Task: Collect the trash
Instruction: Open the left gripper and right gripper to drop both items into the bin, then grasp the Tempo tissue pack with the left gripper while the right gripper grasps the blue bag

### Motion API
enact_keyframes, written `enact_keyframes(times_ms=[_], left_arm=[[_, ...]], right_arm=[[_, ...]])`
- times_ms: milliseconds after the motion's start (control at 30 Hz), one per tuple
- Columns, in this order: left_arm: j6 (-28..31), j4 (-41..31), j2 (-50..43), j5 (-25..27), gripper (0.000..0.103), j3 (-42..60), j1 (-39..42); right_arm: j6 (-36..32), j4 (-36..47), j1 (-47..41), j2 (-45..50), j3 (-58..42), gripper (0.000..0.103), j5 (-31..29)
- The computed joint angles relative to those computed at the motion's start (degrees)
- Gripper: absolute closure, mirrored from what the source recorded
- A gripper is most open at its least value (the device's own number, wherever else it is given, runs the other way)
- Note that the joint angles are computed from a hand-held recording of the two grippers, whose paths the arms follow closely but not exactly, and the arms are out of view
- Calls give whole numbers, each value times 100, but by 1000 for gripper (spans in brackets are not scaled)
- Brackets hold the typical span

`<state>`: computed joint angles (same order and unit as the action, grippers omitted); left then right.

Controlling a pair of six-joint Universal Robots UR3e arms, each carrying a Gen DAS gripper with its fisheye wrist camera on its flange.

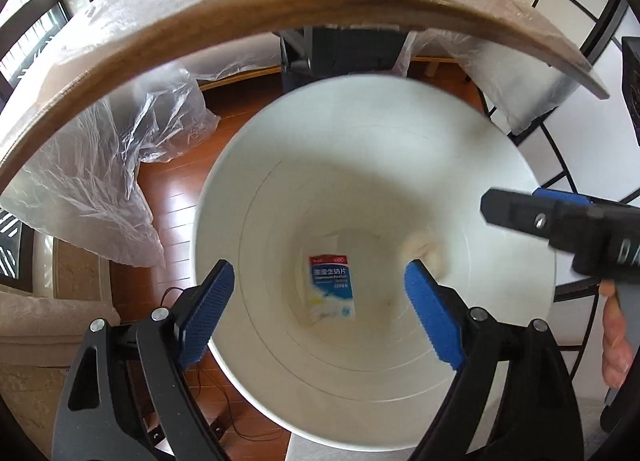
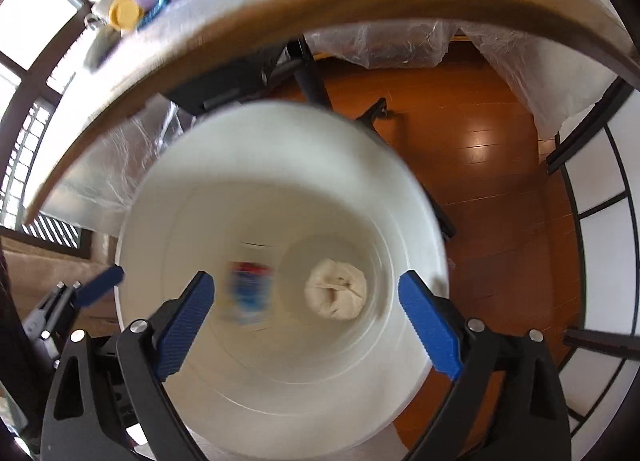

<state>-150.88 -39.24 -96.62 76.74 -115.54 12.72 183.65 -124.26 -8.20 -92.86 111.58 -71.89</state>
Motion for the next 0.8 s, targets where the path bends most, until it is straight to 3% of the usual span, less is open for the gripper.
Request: enact_keyframes(times_ms=[100, 233, 300, 367, 467, 600, 667, 800], left_arm=[[97, -107, 409, -231, 15, -124, 221], [260, -542, 1314, -1063, 15, -77, 722], [253, -557, 1670, -1471, 6, 23, 974], [60, -63, 1822, -1751, 1, 88, 1145], [-221, 605, 1302, -1340, 1, 687, 935], [-244, 542, 216, -648, 1, 1884, 567], [-201, 645, -94, -534, 1, 2158, 522], [-142, 135, -708, -769, 1, 2935, 603]], right_arm=[[20, 72, -144, -321, -25, 11, 37], [-78, 158, -214, -885, -256, 11, 6], [-154, 92, -202, -1060, -512, 10, -39], [-231, -93, -133, -1040, -813, 5, -208], [-378, -439, -57, -756, -1315, 4, -519], [-448, -572, 3, -17, -2146, 4, -814], [-415, -507, 28, 358, -2554, 4, -898], [-264, -222, 148, 1099, -3407, 4, -942]])
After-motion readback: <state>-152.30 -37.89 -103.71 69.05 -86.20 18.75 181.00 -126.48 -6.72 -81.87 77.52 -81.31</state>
